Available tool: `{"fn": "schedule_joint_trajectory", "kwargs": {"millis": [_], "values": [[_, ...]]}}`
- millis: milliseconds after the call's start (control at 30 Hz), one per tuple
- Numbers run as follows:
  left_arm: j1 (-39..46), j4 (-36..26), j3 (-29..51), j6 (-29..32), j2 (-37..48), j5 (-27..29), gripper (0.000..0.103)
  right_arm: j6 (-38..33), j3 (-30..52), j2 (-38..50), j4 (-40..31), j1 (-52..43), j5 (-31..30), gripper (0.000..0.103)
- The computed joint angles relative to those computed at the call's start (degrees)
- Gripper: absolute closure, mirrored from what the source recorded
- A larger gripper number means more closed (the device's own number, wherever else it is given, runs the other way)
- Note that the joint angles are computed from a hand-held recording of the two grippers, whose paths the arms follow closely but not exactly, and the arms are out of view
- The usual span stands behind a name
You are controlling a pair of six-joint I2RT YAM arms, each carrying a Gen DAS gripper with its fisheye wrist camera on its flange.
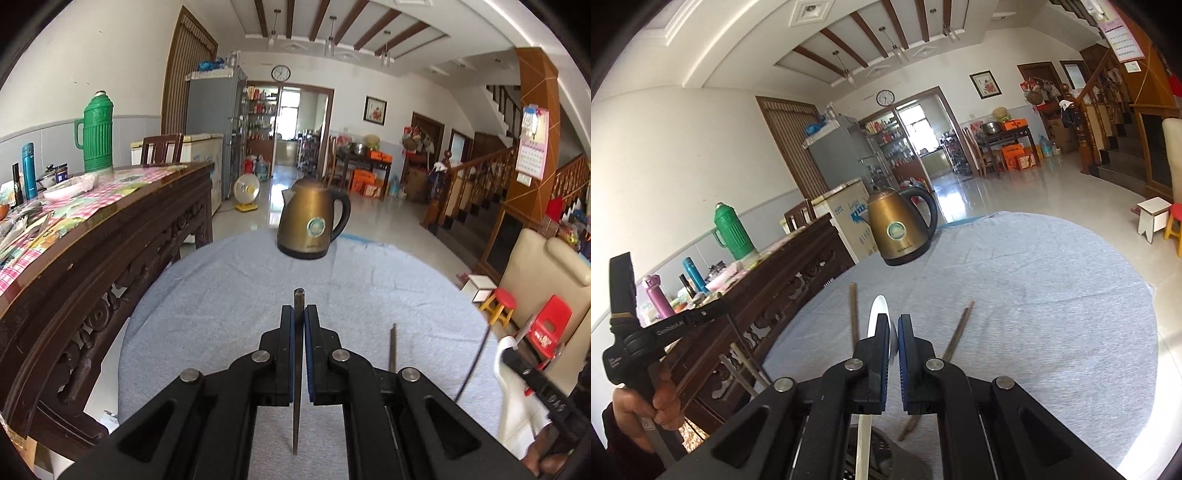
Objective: Organize utensils
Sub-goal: 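Carry the spoon and chopstick upright over the perforated cup with both tools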
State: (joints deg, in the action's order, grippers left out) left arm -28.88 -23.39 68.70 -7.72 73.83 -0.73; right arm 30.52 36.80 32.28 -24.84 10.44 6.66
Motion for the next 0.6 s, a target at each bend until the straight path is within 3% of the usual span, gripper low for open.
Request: {"fn": "schedule_joint_trajectory", "kwargs": {"millis": [300, 600], "values": [[0.4, -1.6, 0.0, -1.7, -5.7, 4.6, 0.098, 3.3, -3.2, -1.5, 4.9, 8.1, 8.2, 0.097], [-2.5, -3.8, 1.6, -1.9, -9.0, 4.4, 0.098, 1.7, -5.7, -0.8, 10.4, 10.9, 13.7, 0.097]]}}
